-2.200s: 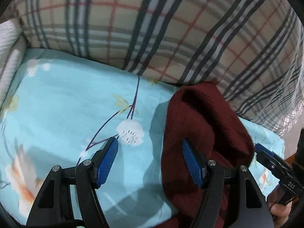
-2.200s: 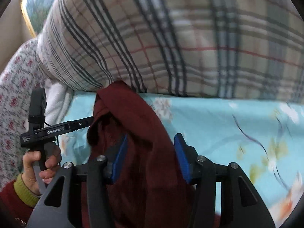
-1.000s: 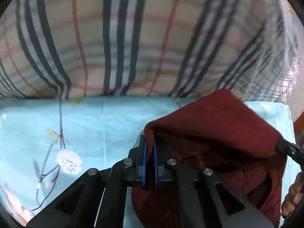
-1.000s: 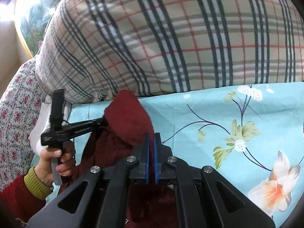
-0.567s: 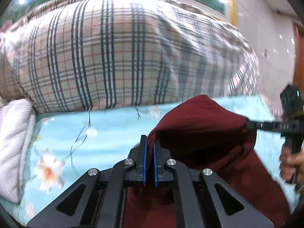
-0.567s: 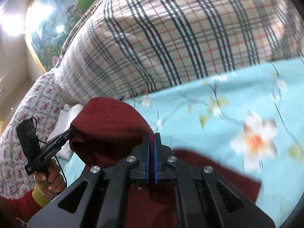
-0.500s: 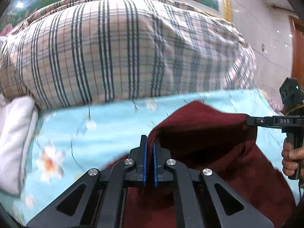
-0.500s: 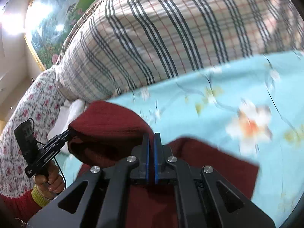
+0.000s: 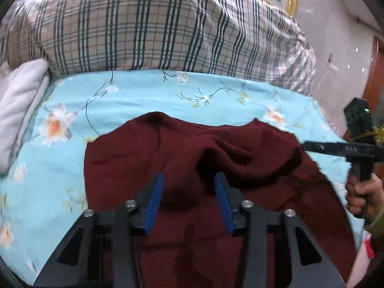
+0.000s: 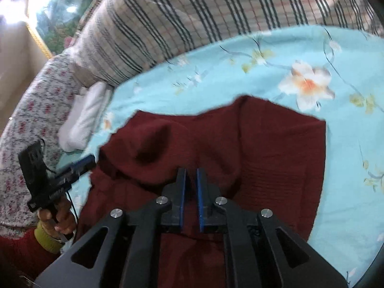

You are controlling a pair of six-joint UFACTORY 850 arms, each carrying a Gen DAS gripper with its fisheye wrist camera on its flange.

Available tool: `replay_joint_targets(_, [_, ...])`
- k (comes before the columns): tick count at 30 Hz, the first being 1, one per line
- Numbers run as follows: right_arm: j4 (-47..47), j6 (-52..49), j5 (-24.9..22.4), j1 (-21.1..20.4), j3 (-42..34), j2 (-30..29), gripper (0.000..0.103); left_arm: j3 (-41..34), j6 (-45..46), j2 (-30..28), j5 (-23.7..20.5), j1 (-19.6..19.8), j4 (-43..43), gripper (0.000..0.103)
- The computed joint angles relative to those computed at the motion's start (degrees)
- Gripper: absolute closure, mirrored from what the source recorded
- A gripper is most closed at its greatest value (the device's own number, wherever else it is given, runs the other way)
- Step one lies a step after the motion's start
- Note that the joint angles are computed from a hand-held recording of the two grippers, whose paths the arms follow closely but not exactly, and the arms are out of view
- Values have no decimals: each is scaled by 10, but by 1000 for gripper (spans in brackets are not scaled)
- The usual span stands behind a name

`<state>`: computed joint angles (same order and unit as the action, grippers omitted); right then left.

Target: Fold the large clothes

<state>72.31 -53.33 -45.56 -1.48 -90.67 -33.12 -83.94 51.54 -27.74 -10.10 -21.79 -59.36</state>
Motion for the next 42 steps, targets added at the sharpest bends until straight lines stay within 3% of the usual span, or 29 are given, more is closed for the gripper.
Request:
replay_joint_targets(3, [16, -11, -11, 3, -13, -4, 89, 7, 39, 3, -77, 13, -75, 58])
replay_joint_targets(5, [-10, -1, 1, 17, -43, -18, 63, -2, 16, -6, -97, 13, -65, 58])
replay_joint_targets(6, [-27, 1, 6, 25, -63, -29, 41, -8, 7, -14, -111, 13, -67, 58])
replay_joint_targets(7, [-38, -2, 8, 32, -78, -36, 36, -20, -2, -23, -130, 14, -67, 58])
replay_joint_targets(15, [-315, 74, 15, 98, -268, -141, 36, -82, 31, -71, -212, 10, -93, 58])
replay_joint_targets(16, [-334, 91, -1, 99, -298, -161, 37, -102, 17, -86, -224, 10, -81, 58])
replay_joint_targets(17, [-337, 97, -16, 97, -320, -177, 46, -123, -6, -100, -234, 10, -63, 58])
replay_joint_targets(18, [-330, 101, -40, 94, -347, -195, 85, -141, -31, -113, -237, 9, -42, 58])
replay_joint_targets(19, [-322, 111, -58, 90, -365, -207, 100, -160, -58, -127, -239, 8, -19, 58])
replay_joint_targets(25, [-113, -24, -64, 50, -229, -109, 101, -267, -215, -192, -226, -5, 132, 61])
replay_joint_targets(31, [31, -126, -112, 24, -85, -11, 101, -217, -319, -155, -141, -12, 242, 59])
replay_joint_targets(34, [14, -126, -126, 35, -38, 5, 101, -164, -325, -127, -131, -5, 219, 59])
replay_joint_targets(36, [-29, -90, -113, 52, -9, 10, 99, -123, -289, -105, -125, 0, 170, 59])
replay_joint_targets(38, [-39, -61, -115, 56, 12, 10, 97, -76, -222, -75, -128, 9, 93, 53])
replay_joint_targets(42, [19, -33, -103, 31, 76, 30, 66, -12, -91, -34, -168, 36, -56, 38])
